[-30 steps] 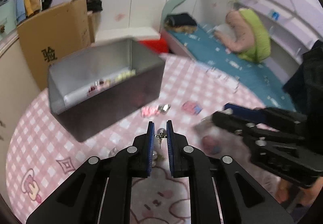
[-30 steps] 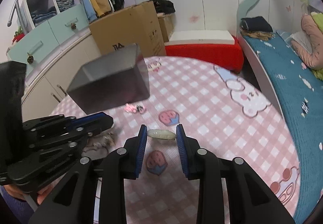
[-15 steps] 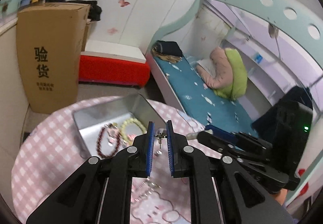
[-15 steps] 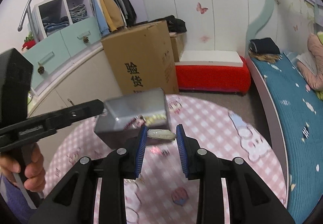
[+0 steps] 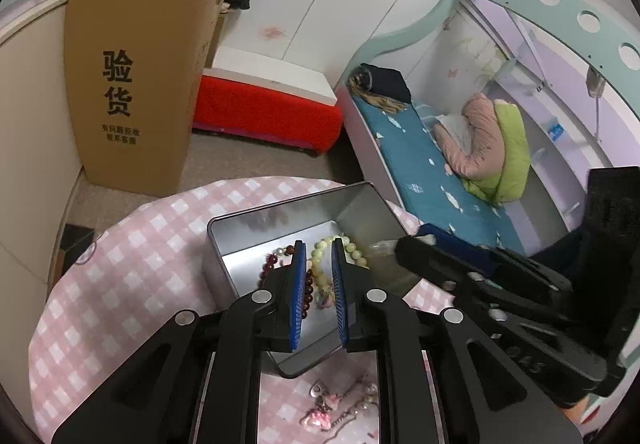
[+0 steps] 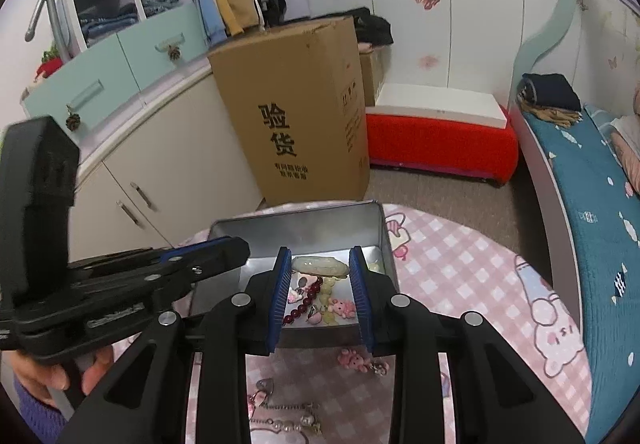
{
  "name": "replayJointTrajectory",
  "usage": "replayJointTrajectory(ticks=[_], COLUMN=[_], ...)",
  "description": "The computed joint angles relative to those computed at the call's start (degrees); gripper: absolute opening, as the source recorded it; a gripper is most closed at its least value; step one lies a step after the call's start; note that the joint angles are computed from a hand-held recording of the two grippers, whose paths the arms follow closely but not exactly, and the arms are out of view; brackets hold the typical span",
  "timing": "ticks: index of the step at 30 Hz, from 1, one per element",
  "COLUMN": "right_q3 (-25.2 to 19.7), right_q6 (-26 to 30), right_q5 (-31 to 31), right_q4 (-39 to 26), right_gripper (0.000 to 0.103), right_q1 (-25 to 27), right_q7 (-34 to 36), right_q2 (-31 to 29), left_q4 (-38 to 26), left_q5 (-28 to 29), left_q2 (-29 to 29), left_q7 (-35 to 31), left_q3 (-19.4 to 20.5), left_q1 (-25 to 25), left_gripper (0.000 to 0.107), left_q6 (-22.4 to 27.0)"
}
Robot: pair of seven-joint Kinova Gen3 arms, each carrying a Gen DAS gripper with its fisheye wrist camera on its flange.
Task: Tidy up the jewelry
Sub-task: 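Carry the charm and jade pendant into the grey tin and open both tools, then move both tools back to the remaining pink charms and pearl chain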
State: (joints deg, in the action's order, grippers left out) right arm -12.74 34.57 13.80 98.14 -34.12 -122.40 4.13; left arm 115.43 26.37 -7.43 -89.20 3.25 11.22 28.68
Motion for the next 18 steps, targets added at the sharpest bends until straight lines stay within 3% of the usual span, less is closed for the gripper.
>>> replayJointTrajectory(ticks=[8, 10, 12, 18], right_q3=[0.8, 1.0, 1.2, 1.6], right_q6=[1.7, 2.3, 2.9, 3.4], right_q5=[0.5, 0.5, 0.5, 1.0], right_q4=[-1.5, -2.0, -2.5, -2.7], right_gripper=[0.029, 0.029, 0.029, 0.030], right_q1=[-1.3, -1.6, -1.9, -2.6], right_q7=[-0.9, -0.6, -0.5, -1.3], right_q2=[3.5, 4.1, 4.7, 4.1], left_q4=[-0.2, -0.3, 0.2, 0.2], left_q5=[-6.8, -9.0, -11.4, -16.0], left_q2=[-0.1, -0.2, -0.8, -1.8], left_q7=[6.6, 8.6, 11.1, 15.7], left_q3=[2.6, 3.3, 4.2, 5.3], left_q1=[-0.4, -0.4, -0.5, 0.0], left_gripper=[0.015, 0.021, 0.050, 0.051], left_q6=[-0.6, -0.7, -1.8, -2.2])
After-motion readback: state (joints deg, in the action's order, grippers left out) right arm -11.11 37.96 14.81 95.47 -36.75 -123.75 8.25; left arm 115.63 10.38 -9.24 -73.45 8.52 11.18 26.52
